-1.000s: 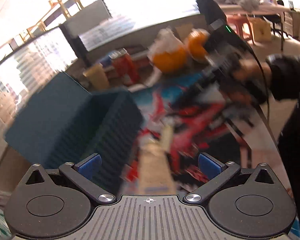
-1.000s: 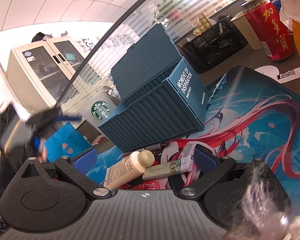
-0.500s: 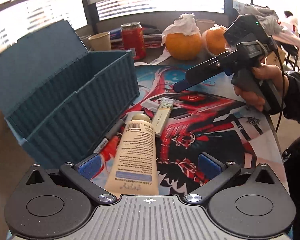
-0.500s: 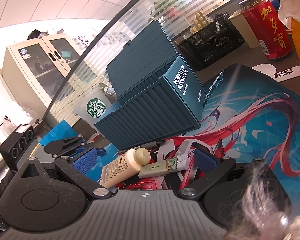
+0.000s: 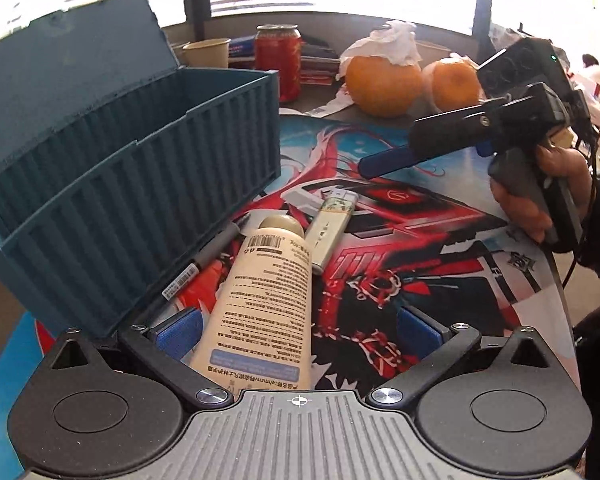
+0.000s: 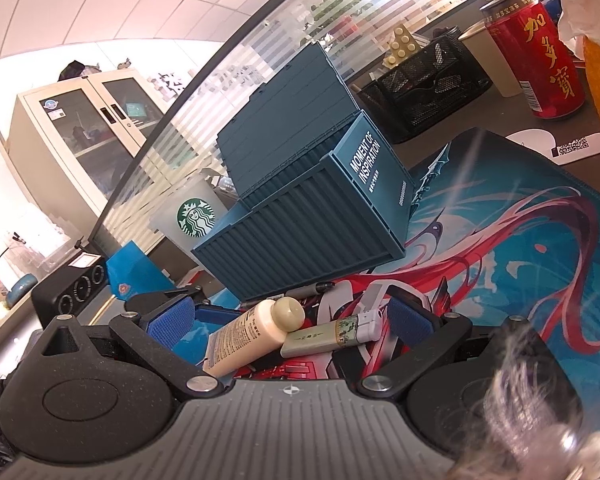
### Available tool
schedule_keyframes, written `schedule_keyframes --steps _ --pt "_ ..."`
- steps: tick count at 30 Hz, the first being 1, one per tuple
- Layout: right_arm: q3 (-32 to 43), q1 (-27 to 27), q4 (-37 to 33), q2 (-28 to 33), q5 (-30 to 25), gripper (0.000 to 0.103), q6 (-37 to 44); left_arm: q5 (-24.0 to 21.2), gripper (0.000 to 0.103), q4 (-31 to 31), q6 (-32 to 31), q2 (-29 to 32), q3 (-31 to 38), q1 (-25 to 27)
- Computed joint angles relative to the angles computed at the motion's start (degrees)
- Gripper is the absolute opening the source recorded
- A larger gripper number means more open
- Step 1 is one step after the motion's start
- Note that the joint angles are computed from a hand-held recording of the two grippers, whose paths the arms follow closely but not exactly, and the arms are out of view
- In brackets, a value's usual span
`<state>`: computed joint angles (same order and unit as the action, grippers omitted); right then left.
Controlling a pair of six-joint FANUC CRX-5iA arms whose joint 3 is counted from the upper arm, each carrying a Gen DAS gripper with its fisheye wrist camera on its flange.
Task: Organize rigid objects
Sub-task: 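Move the left gripper to the cream squeeze tube and grasp it, then lift the cream tube with the left gripper and hold it upright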
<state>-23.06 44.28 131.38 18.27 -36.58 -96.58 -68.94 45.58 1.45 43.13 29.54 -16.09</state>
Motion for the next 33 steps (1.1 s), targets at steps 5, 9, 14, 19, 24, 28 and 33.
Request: schedule_keyframes --steps 5,9,14,19,24,28,33 --pt "0.0 -0.02 0.1 -0.02 -0.01 0.103 -0.07 2.27 0.09 0.63 -0.12 -0.86 -1.91 -0.16" --pt "-0.03 -0.22 0.5 -0.09 0.19 0.103 -0.33 5.09 0.064 2.17 0.02 -1.99 -4.12 -0.16" --pt "-0.05 -0.22 0.66 -0.06 -0.01 0.103 -0.49 3.66 0.048 2.32 3.85 -0.71 -1.73 0.27" --pt "-0.04 -0.25 0.68 -0.07 0.13 0.103 -0.48 4.16 0.047 3.4 3.03 -1.98 -4.2 0.45" --pt "-0.08 -0.26 0.76 -0.07 0.04 0.103 -0.55 3.4 0.047 3.26 3.03 -2.77 -4.86 1.0" --pt "-0.07 -0.27 0.72 -0.07 0.13 0.103 -0.51 3.47 0.047 3.67 2.62 -3.94 -5.97 1.73" --pt "-0.08 -0.29 0.82 -0.06 0.06 0.103 -0.6 3.93 0.047 4.34 2.49 -5.38 -7.56 2.72"
